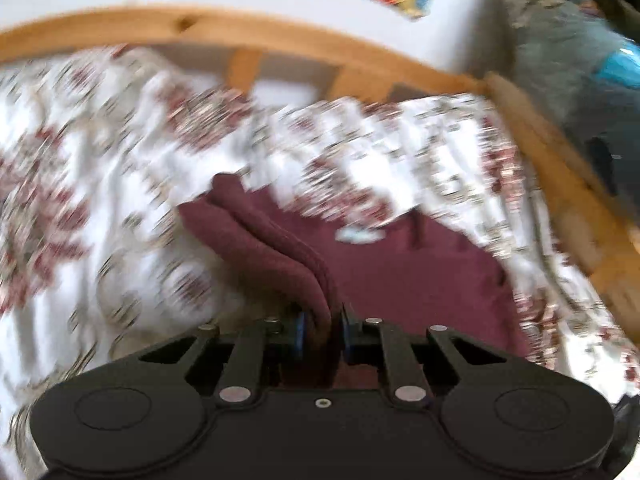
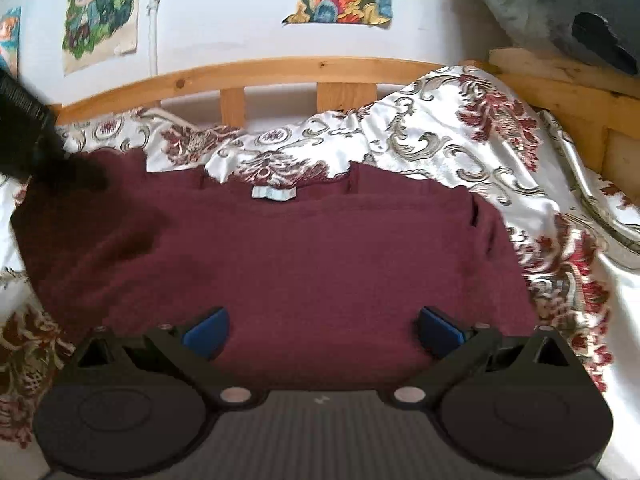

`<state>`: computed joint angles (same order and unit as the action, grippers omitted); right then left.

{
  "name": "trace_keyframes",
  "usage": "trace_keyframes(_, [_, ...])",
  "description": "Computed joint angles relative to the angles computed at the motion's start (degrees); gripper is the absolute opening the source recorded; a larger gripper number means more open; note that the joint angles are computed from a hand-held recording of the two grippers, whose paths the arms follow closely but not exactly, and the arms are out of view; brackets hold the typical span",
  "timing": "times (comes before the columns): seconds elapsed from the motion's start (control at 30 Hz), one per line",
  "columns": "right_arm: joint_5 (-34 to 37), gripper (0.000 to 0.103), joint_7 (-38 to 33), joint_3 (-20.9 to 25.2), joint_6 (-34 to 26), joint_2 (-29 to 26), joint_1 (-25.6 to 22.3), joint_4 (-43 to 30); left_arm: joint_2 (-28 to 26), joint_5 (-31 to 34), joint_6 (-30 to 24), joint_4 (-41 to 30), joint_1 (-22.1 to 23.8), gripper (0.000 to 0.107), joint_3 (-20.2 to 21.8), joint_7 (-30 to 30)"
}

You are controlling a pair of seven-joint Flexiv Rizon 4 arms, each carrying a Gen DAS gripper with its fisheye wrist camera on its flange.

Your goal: Fold small clothes

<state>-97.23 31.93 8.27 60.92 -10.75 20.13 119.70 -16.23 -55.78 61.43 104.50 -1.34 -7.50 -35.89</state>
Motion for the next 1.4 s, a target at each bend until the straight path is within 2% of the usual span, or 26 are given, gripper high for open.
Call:
trace_keyframes(0.17, [2.86,0.103,-1.81,0.68,-0.8,4.45,-1.14,3.85,0.31,2.48,-2.85,-3.58,-2.93,0.017,-2.02,1.36])
trace_keyframes(0.27, [6.09,0.103,-4.16,1.55,-3.51,7.31,-1.39,6.54,-0.86,5.5,-4.66,-5.47,-5.17,0.017,-2.77,0.38])
trace_keyframes(0.47, [11.38,0.103,-7.23,3.18,-6.86,11.11,-1.46,10.76,-4.29,12.14,-4.99,-6.28,-9.16,0.017,-4.08,-1.77])
trace_keyframes(0.53, [13.38,0.103,-8.82,3.58,-7.39,11.61,-1.34,11.7,-5.06,13.25,-4.08,-5.7,-9.69,0.017,-4.34,-2.24])
trace_keyframes(0.63, [16.12,0.103,-9.8,3.88,-6.82,12.28,-1.32,12.99,-5.18,11.9,-1.65,-4.12,-9.41,0.019,-5.78,0.39])
trace_keyframes(0.73, [16.68,0.103,-8.91,3.8,-5.5,12.68,-1.63,13.93,-5.11,9.95,-2.42,-4.17,-8.72,0.03,-6.71,1.91])
trace_keyframes(0.9, [16.69,0.103,-8.74,3.76,-5.38,12.46,-1.71,13.97,-3.87,1.39,-9.27,-4.92,-6.77,0.069,-7.86,4.29])
trace_keyframes(1.0, [15.74,0.103,-8.39,3.8,-5.42,12.48,-1.65,13.85,-1.88,-5.57,-9.91,-3.38,-6.85,0.083,-7.47,9.65])
trace_keyframes(1.13, [15.71,0.103,-8.89,3.94,-6.25,12.33,-1.42,13.56,0.92,-12.8,-8.18,-0.92,-7.79,0.093,-5.19,16.5])
trace_keyframes(1.27, [16.87,0.103,-10.6,4.01,-6.36,12.31,-1.14,13.41,2.37,-12.85,-6.47,0.88,-8.14,0.098,-2.26,18.08])
trace_keyframes(1.4, [16.59,0.103,-11.91,3.97,-6.83,13.38,-1.46,13.49,3.2,-12.56,-2.27,4.16,-8.14,0.099,-0.77,21.19])
